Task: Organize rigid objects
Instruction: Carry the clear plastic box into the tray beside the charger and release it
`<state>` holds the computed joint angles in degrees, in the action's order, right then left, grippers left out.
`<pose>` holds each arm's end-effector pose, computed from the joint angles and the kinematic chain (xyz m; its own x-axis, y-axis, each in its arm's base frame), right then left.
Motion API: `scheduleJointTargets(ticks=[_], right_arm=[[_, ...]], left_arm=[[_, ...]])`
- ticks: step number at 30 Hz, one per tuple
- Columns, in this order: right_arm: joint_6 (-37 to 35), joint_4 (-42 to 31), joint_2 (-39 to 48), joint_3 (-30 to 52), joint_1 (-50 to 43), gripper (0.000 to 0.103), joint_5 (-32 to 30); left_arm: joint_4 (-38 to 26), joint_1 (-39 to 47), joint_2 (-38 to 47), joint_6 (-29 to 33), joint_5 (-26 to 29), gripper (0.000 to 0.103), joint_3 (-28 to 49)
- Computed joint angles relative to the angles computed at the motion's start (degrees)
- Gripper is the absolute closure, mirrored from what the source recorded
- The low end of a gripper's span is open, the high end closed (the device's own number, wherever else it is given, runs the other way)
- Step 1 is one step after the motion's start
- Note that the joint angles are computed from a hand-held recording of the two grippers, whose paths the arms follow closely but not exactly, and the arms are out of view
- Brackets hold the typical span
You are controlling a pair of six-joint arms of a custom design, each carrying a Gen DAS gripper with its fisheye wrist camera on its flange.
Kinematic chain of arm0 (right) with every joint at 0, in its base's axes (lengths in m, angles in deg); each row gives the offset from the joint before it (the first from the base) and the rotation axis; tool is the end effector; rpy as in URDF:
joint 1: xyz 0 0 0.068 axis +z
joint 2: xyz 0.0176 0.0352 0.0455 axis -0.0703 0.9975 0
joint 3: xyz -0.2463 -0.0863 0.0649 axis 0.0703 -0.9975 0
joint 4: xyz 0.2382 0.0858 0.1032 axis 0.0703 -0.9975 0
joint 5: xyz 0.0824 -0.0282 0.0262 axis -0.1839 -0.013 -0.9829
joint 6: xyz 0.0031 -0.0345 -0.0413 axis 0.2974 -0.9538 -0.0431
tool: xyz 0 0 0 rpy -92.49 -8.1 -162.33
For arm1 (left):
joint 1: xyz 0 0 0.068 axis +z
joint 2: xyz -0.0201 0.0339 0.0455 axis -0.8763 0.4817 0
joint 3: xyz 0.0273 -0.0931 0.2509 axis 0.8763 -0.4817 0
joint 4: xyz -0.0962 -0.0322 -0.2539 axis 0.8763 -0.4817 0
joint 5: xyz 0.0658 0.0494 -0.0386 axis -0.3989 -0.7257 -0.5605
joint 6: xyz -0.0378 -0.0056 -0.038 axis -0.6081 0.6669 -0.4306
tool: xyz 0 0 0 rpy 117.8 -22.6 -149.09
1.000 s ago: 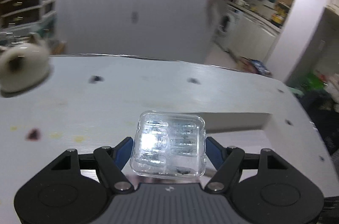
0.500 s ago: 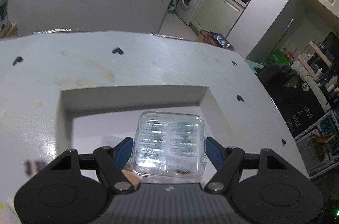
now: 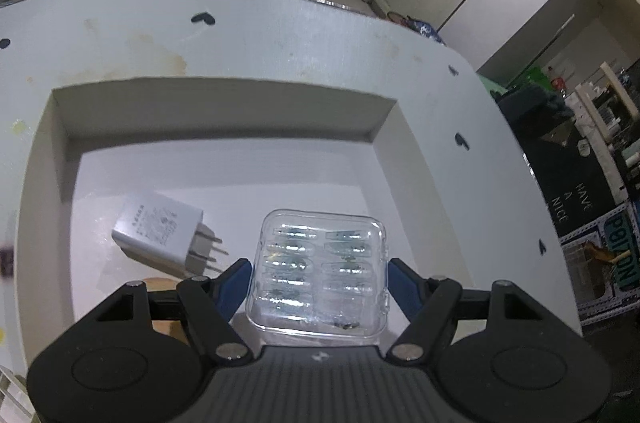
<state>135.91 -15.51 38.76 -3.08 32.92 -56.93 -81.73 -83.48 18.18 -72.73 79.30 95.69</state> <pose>0.1311 0.0837 0.1364 -0.8415 0.2451 -0.4814 0.2407 0.9679 0.0721 0.2900 -0.1323 0.1525 -0.8744 0.1976 -0.4432 0.3832 0.8415 -0.3808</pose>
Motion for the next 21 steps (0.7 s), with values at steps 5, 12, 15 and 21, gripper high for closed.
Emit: scheduleJointTargets(ticks=[5, 12, 15, 21], right_arm=[[1.6, -0.2, -0.2, -0.3, 1.5, 0.096, 1.4], [0.9, -0.8, 0.9, 0.8, 0.4, 0.096, 0.2], [0.7, -1.0, 1.4, 1.1, 0.3, 0.096, 0.1], [-0.2, -0.7, 1.3, 1.0, -0.4, 0.096, -0.5]], left_arm=[[2.2, -1.3, 1.3, 0.5, -1.7, 0.029, -0.6], [5.2, -1.8, 2.9, 0.4, -4.0, 0.029, -0.5], [4.6, -1.9, 3.1, 1.2, -4.1, 0.028, -0.1], [1.8, -1.9, 3.1, 1.2, -3.5, 0.013, 0.8]])
